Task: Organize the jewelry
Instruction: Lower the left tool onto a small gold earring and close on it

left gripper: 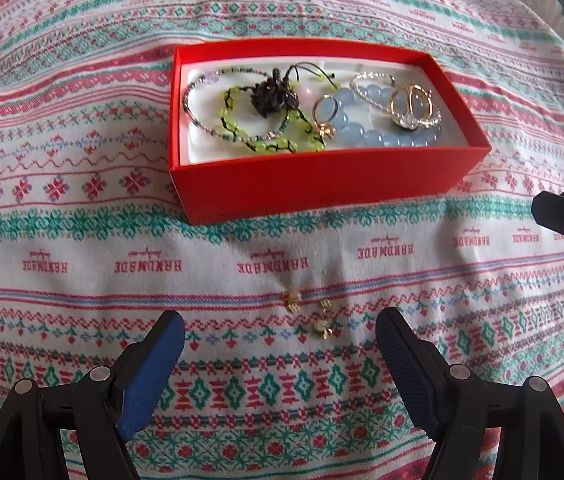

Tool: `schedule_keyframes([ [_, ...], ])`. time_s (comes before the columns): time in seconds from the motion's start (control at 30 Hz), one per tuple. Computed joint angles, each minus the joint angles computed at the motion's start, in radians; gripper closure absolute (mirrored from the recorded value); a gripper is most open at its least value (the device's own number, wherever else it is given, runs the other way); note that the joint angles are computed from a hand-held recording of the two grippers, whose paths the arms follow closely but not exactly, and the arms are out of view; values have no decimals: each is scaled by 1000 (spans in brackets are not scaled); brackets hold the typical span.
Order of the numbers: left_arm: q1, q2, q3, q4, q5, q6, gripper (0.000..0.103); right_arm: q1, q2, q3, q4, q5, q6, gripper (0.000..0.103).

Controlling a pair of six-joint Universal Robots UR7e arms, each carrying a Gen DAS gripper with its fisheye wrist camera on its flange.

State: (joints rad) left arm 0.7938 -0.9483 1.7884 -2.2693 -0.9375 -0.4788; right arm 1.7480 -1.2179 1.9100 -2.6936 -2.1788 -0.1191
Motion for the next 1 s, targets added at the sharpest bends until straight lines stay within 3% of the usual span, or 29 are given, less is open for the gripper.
schedule_keyframes([
  [0.3,16,14,10,-36,-91,-53,22,-1,11,2,75,-45,33,41],
  [0.5,6,47,4,-49,-90,-37,32,-3,22,-7,105,-69,60,41],
  [0.83,-1,88,-14,-48,-45,-9,61,-5,22,-8,117,-74,58,41],
  [1.0,3,85,-11,-55,-32,-9,86,-5,22,-6,113,-73,58,41],
])
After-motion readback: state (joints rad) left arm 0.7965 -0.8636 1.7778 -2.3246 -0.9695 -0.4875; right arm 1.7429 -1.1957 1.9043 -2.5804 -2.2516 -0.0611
